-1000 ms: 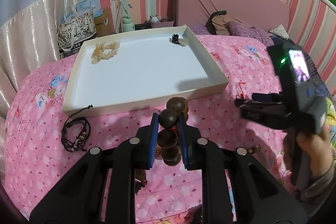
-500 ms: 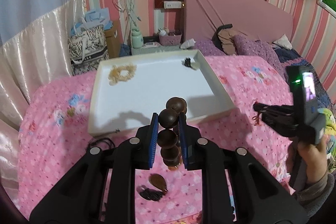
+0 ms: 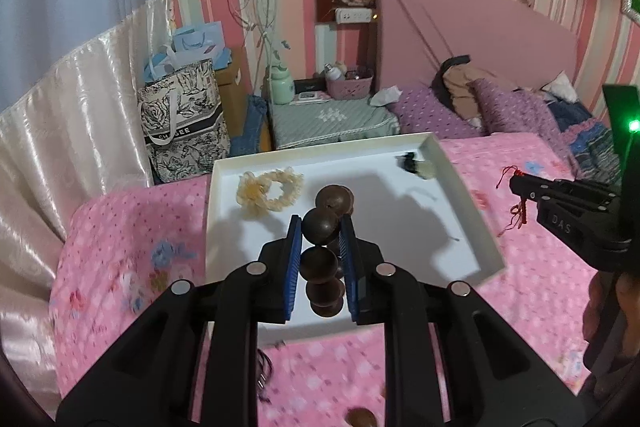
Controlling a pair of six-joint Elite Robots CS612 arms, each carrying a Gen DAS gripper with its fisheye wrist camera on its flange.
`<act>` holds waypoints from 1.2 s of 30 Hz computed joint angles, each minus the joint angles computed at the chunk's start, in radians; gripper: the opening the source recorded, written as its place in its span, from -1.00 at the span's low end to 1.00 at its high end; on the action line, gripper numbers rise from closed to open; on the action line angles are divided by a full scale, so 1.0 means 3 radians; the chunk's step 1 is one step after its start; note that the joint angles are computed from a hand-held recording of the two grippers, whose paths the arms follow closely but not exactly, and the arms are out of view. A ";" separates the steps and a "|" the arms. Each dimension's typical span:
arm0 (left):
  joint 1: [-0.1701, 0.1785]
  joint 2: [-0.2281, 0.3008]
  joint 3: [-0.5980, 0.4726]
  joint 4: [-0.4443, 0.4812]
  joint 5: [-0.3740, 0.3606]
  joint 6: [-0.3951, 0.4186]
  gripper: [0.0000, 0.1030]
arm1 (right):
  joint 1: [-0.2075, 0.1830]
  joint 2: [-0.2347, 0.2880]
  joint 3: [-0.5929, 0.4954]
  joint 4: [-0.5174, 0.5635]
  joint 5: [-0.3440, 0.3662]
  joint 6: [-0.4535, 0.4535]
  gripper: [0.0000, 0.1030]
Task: Organize jewelry
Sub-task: 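Place the bead bracelet in the tray while right gripper places the red charm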
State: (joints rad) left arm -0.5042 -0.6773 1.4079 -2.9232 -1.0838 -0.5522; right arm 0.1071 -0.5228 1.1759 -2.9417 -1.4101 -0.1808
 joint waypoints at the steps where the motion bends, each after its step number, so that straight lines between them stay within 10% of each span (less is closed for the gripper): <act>1: 0.0033 0.0040 -0.0064 0.0035 -0.0053 0.0018 -0.66 | 0.0027 0.0051 -0.0095 0.0051 -0.0047 -0.0019 -0.92; 12: 0.0304 0.0567 -0.0910 0.0427 -0.0603 0.0156 -0.66 | 0.0164 0.0619 -0.1171 0.0822 -0.0103 -0.0067 -0.92; 26: 0.0411 0.0896 -0.1426 0.1060 -0.0245 -0.0043 -0.66 | 0.0252 0.1250 -0.2360 0.1580 -0.0198 0.0042 -0.92; 36: 0.0378 0.0881 -0.1366 0.0959 -0.0211 0.0004 -0.66 | 0.0265 0.1276 -0.2371 0.1592 -0.0183 -0.0104 -0.89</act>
State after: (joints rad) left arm -0.3906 -0.4131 0.9980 -2.6354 -1.1471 -0.5511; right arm 0.1867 -0.1400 0.4645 -2.4641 -1.4650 -0.2120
